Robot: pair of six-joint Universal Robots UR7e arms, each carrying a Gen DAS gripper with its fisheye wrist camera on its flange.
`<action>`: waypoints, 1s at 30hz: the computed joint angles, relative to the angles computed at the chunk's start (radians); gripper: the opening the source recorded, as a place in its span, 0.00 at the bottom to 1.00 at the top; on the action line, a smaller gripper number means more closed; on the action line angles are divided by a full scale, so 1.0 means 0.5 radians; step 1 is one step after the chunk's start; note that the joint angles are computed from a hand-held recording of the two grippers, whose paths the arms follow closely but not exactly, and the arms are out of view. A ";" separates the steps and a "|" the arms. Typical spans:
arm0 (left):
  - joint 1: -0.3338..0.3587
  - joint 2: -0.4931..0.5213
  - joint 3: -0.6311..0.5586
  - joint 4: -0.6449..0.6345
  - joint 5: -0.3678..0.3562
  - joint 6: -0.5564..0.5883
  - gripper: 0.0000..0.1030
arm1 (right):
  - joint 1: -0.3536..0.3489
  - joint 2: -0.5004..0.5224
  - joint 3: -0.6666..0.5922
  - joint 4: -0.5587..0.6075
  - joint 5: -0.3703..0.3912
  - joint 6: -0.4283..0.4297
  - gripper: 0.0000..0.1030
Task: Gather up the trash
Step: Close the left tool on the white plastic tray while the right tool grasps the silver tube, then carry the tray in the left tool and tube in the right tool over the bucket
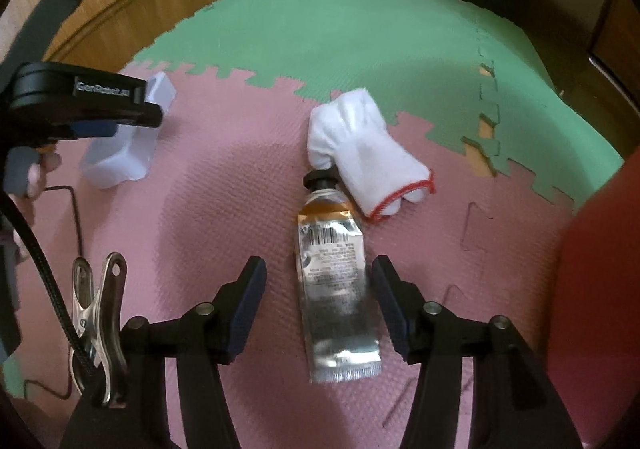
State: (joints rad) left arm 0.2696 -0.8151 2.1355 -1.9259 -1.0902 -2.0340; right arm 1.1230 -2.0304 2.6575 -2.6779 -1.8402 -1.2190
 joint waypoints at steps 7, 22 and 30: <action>0.020 0.027 0.053 -0.176 -0.006 0.041 0.64 | -0.066 -0.012 0.046 -0.122 0.097 -0.012 0.40; -0.028 -0.001 0.080 -0.143 -0.011 -0.035 0.13 | -0.186 -0.246 -0.061 0.344 0.229 0.114 0.36; -0.117 -0.034 0.066 -0.010 -0.047 -0.125 0.10 | -0.353 -0.613 -0.154 0.875 0.413 0.076 0.36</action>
State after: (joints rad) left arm 0.2110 -0.8319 2.1683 -1.9307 -1.1137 -2.0963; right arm 0.9466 -2.3367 2.5806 -2.2404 -1.6338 -1.1808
